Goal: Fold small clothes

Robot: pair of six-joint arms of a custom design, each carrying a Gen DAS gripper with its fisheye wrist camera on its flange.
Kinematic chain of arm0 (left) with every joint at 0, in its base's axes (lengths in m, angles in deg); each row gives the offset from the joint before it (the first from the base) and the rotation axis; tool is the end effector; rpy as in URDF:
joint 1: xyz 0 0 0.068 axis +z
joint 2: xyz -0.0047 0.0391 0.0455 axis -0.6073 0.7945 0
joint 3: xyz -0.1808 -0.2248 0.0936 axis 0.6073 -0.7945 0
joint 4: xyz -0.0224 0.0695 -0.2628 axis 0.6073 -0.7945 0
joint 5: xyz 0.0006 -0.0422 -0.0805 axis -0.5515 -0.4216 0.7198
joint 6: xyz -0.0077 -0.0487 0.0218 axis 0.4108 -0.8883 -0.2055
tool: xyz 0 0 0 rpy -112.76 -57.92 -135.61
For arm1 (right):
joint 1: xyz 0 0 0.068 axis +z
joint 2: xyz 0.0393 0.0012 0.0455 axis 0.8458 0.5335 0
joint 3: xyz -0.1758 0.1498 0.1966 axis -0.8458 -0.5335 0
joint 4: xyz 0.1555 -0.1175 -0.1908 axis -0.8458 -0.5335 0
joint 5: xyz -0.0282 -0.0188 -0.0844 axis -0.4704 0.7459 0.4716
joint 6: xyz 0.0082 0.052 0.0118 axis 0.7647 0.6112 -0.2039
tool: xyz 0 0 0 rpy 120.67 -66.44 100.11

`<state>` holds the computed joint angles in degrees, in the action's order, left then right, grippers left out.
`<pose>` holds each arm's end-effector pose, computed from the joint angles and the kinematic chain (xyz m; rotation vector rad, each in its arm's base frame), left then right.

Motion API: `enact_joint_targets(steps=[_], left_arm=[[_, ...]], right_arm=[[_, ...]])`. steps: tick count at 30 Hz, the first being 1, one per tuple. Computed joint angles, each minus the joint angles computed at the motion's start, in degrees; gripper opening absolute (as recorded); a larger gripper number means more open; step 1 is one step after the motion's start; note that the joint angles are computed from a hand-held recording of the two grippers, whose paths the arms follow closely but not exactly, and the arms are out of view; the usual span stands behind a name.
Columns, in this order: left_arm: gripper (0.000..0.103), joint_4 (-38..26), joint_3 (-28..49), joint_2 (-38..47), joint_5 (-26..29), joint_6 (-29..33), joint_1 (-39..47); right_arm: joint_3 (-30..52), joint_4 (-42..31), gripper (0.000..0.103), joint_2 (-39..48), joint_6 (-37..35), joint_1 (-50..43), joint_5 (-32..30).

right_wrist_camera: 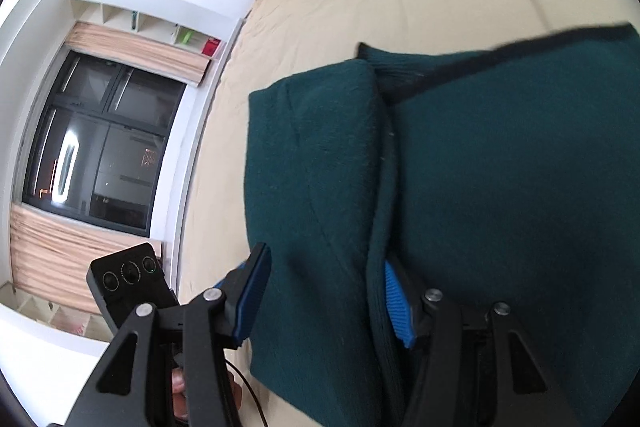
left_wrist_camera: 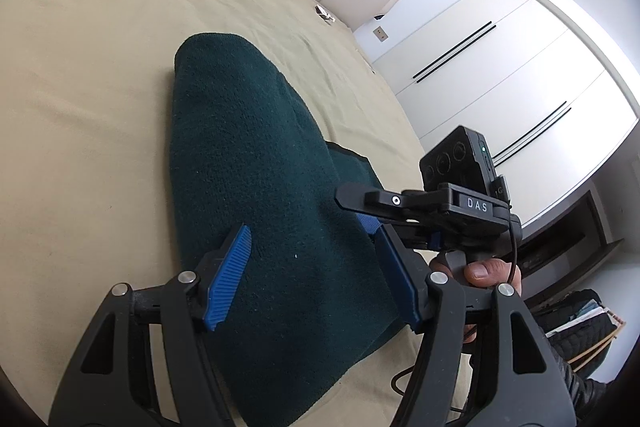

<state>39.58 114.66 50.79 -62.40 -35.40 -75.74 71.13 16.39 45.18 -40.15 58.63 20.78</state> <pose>0.1952 -0.1626 0.2372 -0.0809 2.3266 -1.0254 0.2741 0.0337 0.2255 -0.1793 2.5858 1.3745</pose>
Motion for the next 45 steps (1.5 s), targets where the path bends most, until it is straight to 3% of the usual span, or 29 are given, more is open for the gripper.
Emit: enact_joint_targets(steps=[2,6,8,15,23,30,39,45], left_arm=[[0.063,0.22,0.01,0.35,0.21,0.13,0.02],[0.063,0.62,-0.24,0.45,0.69,-0.42,0.39],[0.063,0.03,0.35,0.64,0.63,-0.39,0.15],[0.063,-1.8,5.13,4.88,-1.02,1.09,-3.17],[0.063,-5.62,14.03,12.55,-3.97,4.23,-8.56],[0.063,-6.85,20.1,19.25,-5.3,5.86,-12.38],[0.063,-9.43,23.52,22.93,-5.55,8.61,-12.92],[0.063,-12.06,25.4,24.7,-5.38,10.09,-12.97]], right_arm=[[0.53,2.05,0.05,0.56,1.7,2.83,2.59],[0.08,2.43,0.021,-0.57,0.9,4.07,6.54],[-0.64,2.52,0.019,-2.06,0.22,2.14,6.39],[-2.14,0.62,0.017,-11.08,-6.55,-2.27,14.26],[-3.08,-4.72,0.017,-12.48,-16.82,-17.44,10.82],[-1.01,-10.33,0.017,-8.3,-26.79,-28.04,10.35],[-2.81,-11.99,0.017,-7.64,-29.7,-32.44,10.6],[-5.02,-6.92,0.017,-4.37,-28.11,-32.05,10.91]])
